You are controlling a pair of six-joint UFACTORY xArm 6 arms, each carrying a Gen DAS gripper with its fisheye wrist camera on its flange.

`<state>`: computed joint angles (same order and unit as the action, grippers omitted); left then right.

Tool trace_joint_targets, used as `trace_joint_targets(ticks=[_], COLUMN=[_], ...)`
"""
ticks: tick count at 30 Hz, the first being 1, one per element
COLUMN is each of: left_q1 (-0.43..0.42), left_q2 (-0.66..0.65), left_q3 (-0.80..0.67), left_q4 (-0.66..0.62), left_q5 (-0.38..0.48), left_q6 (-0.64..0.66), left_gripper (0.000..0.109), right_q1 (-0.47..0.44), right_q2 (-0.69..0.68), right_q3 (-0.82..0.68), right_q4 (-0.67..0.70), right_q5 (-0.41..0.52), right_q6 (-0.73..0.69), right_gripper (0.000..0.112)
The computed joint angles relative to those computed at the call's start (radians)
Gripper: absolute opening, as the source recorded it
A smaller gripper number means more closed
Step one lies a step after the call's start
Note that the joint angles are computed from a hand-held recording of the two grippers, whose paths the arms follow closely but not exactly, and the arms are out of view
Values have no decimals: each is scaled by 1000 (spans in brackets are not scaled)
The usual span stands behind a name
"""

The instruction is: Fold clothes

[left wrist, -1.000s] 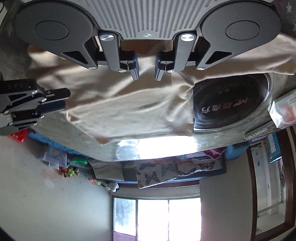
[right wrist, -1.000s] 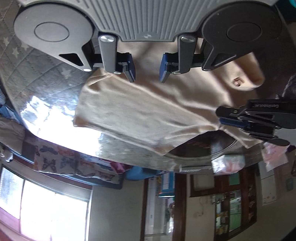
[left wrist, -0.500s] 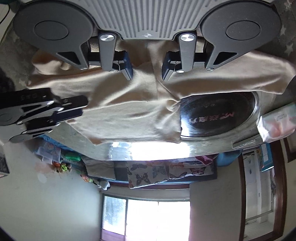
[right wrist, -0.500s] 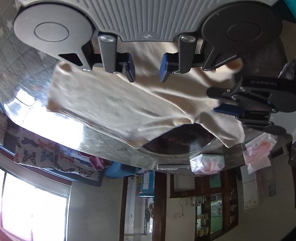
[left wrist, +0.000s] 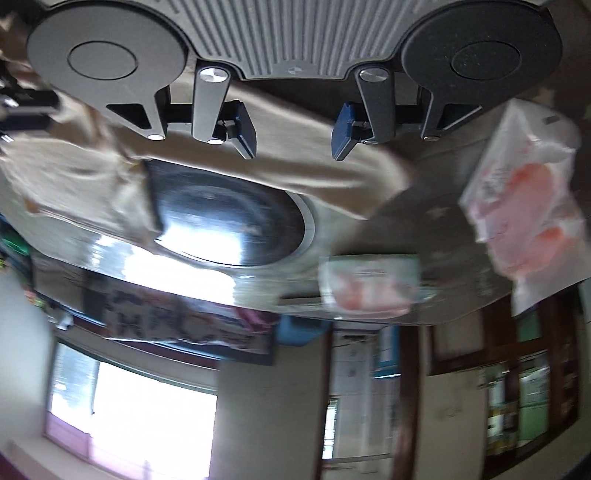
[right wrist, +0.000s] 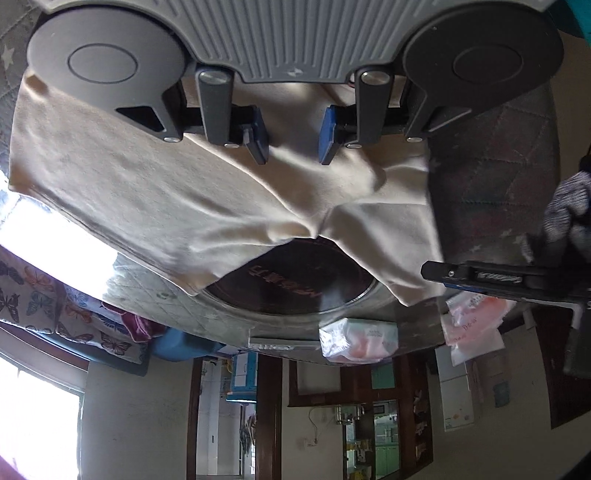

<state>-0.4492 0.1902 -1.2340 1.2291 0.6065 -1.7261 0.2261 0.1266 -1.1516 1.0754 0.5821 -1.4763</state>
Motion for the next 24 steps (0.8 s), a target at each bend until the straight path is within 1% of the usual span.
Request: trace_joint_targets(ticks=[5,8,10,11,13,14,15,17,18,20,22,24], left_q1=[26,39,47,48,50,50,52,61,65,75,75,70], left_q2=[0,12,20,27,39,43,45,45,44,26,5,-11], left_q3=[1,-10,-16,-22,-35,-40,-42,-40,-38,-21,-14,-23], left_q4=[-60,-84,-93,-93,-94,-91,-86,-75,-69,-31,13,70], left_q5=[96,117,110,113,120,125,121,95,81,35,-9,-70], left_q6=[-58,-74,-73,-70,-64,-65,-66,-75,-81,-137,-181,-217], left_gripper=[51,51,51,48,48,40,34,13,11,10,10,9], right_q1=[6,2,-2,-4,-8,-11,-14,-24,-30,-40,-55,-71], right_q2=[-8,-19,-32,-38,-49,-55,-62,-77,-85,-101,-116,-129], right_q3=[13,14,20,24,30,35,39,50,56,70,85,99], right_q4=[-10,-5,5,11,22,30,38,55,61,74,93,114], right_q5=[1,8,12,14,15,14,12,12,11,6,-3,-12], right_q6=[-9,-10,-20,-25,-33,-36,-40,-42,-44,-47,-51,-55], right_gripper=[31,31,31,31,31,31,31,31,31,31,31,31])
